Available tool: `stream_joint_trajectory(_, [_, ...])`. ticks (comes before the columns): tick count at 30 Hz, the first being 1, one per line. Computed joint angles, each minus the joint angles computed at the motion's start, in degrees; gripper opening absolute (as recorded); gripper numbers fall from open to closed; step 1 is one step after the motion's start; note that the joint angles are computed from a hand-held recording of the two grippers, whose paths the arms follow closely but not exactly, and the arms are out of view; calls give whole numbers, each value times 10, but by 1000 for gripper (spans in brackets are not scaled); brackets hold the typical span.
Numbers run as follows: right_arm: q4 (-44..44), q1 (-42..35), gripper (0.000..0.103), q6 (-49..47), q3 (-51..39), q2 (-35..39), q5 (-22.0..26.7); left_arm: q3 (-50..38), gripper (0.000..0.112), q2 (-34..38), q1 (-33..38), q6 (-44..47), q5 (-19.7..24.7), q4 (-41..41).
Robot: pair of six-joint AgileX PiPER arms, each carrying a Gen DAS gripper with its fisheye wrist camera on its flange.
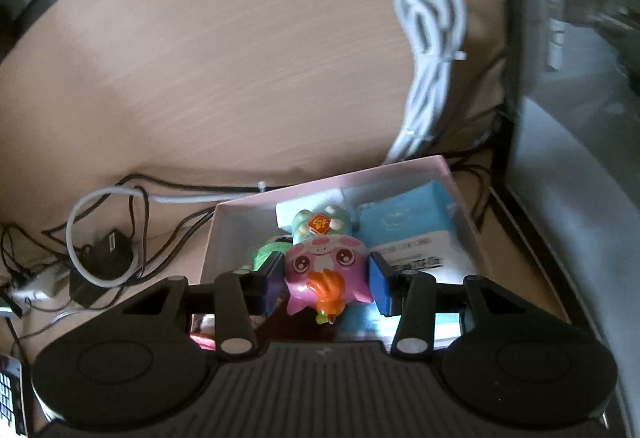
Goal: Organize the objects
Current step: 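Open the left tool to drop the keychain figure into the pink box, then lower the duck toy into the pink box and open the right tool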
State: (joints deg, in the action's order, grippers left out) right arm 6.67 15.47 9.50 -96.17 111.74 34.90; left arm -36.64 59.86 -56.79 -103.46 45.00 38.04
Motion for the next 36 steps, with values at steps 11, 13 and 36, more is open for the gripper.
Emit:
stream_joint_trajectory(11, [201,-64,54,-275,263,-205,-122,-86,35,105,80,149,-100,-44])
stream_joint_trajectory(13, [236,-86,56,-342,340,-264,-138,-114,35,134,97,186,-120,-55])
stream_joint_trajectory(36, [81,-53,55,-381,397,-205,-219,-360,99,388,188,268,-21,-75])
